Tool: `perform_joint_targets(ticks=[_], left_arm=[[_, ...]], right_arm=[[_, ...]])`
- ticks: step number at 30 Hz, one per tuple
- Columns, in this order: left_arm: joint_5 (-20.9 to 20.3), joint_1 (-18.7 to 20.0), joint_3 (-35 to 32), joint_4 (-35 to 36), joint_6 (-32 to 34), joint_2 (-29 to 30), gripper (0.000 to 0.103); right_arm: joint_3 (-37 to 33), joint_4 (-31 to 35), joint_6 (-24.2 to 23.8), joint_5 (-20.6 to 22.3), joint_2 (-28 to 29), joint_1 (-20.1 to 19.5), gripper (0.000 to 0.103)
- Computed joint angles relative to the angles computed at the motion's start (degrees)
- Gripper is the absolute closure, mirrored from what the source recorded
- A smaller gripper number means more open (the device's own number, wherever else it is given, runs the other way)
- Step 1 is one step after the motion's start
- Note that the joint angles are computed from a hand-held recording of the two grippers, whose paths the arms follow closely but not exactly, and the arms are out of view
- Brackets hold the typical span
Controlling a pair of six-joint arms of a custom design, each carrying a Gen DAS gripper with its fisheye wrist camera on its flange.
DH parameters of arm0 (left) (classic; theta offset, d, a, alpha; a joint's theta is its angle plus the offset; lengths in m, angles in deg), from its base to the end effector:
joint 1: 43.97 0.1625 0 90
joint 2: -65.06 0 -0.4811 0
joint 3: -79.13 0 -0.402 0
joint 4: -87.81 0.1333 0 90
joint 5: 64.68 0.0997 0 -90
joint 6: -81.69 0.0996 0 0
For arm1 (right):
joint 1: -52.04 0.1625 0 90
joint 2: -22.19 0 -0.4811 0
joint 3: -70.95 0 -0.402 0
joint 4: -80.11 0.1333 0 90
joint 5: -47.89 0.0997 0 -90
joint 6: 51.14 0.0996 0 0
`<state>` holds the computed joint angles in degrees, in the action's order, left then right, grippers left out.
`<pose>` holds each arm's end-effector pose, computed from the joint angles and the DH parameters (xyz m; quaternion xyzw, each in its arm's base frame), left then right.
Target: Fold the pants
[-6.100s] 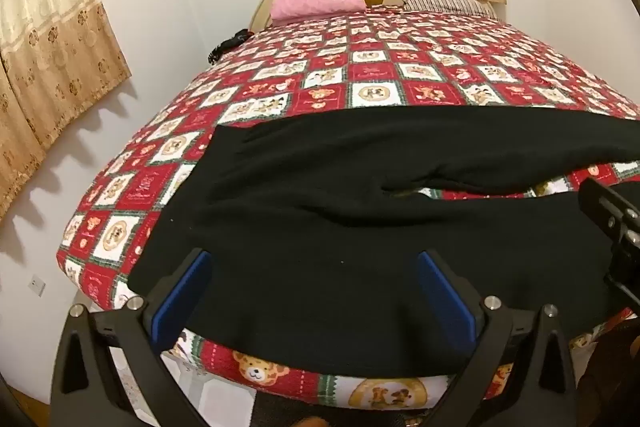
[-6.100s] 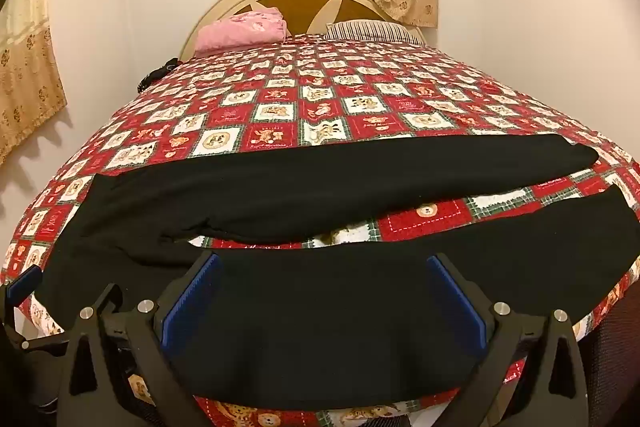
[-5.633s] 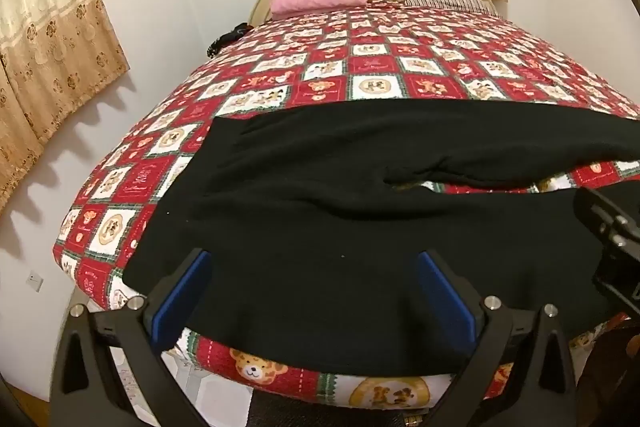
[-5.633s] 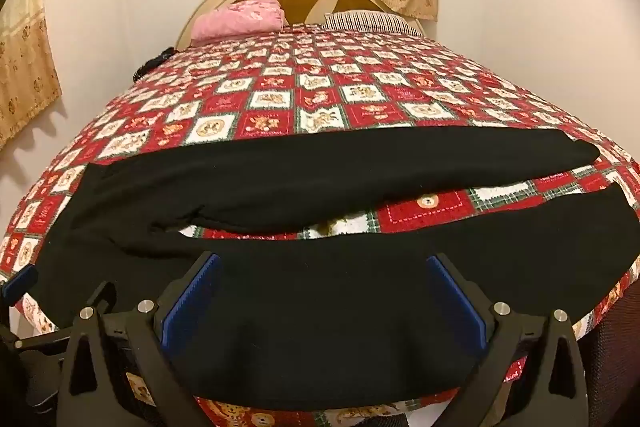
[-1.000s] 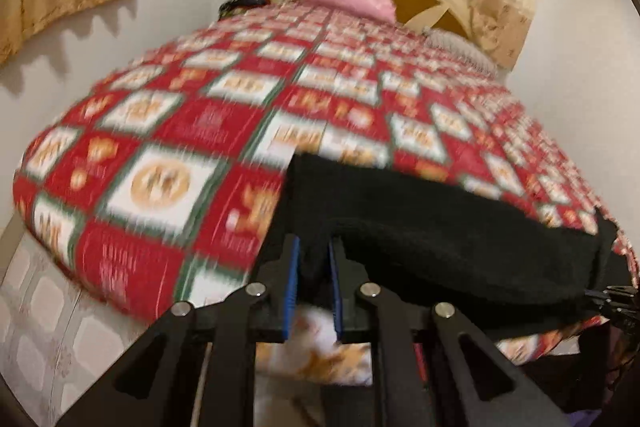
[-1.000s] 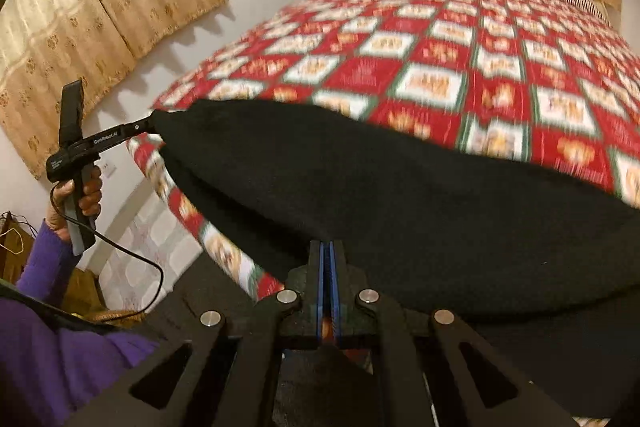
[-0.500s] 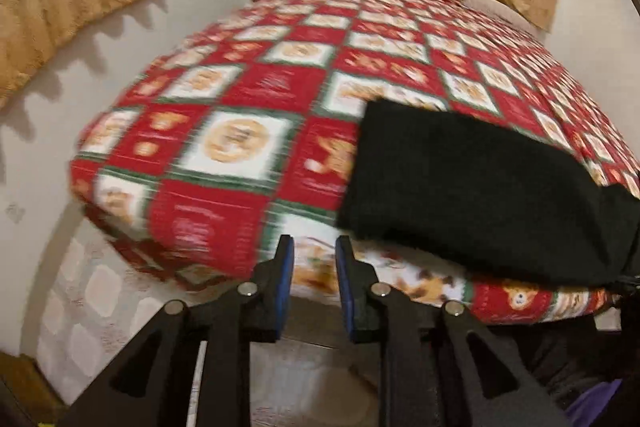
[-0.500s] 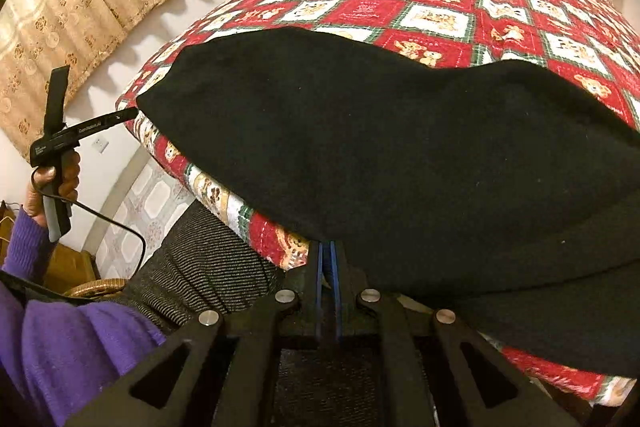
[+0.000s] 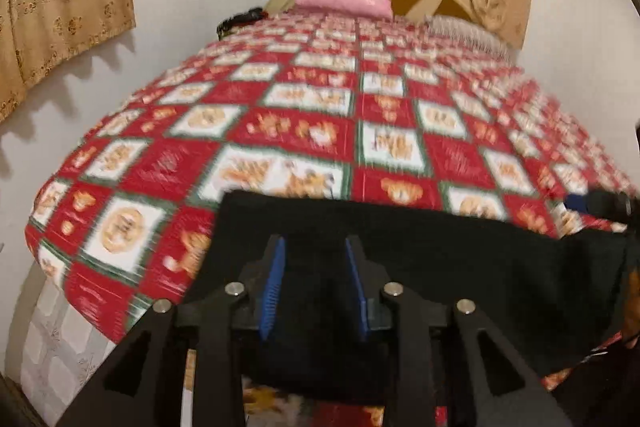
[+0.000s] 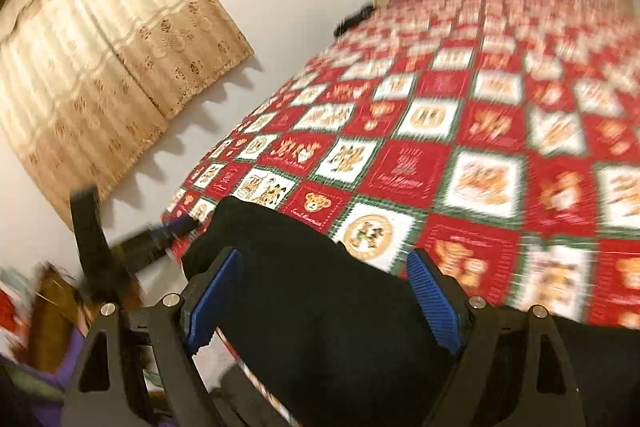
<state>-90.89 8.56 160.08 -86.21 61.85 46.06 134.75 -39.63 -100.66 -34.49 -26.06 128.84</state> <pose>-0.2813 -0.7330 -0.0390 0.0278 0.8390 -0.3913 0.3772 -0.0466 -0.8401 0.3424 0.3164 -0.9383 0.1396 0.0078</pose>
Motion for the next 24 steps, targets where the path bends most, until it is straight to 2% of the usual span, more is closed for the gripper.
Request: perform_joint_targets(ticks=[3, 4, 6, 8, 14, 19, 24], left_arm=[[-0.8, 0.9, 0.0, 6.4, -5.5, 0.1, 0.070], [-0.8, 1.0, 1.0, 5.9, -6.1, 0.0, 0.070], [-0.3, 0.4, 3.3, -0.7, -3.0, 0.3, 0.070], [-0.2, 0.1, 4.6, -3.3, -1.5, 0.3, 0.069], [1.2, -0.1, 3.3, -0.9, -1.7, 0.9, 0.069], [0.8, 0.2, 3.1, -0.9, -1.6, 0.9, 0.069], [0.3, 0.3, 3.1, 0.1, -2.8, 0.6, 0.069]], right_arm=[[-1.7, 0.4, 1.6, -3.5, 3.1, 0.4, 0.017], [-1.6, 1.2, 1.6, -4.7, 3.5, 0.4, 0.017], [-0.1, 2.6, 0.2, -5.8, 3.0, 0.3, 0.017], [2.7, 0.3, -2.2, -6.5, 1.8, 0.2, 0.017], [6.4, 1.9, -4.0, -7.2, -0.9, 0.2, 0.017], [8.6, -0.4, -7.4, -7.0, -2.8, 1.0, 0.017], [4.6, 7.6, -6.1, -3.9, -1.6, 0.7, 0.017]])
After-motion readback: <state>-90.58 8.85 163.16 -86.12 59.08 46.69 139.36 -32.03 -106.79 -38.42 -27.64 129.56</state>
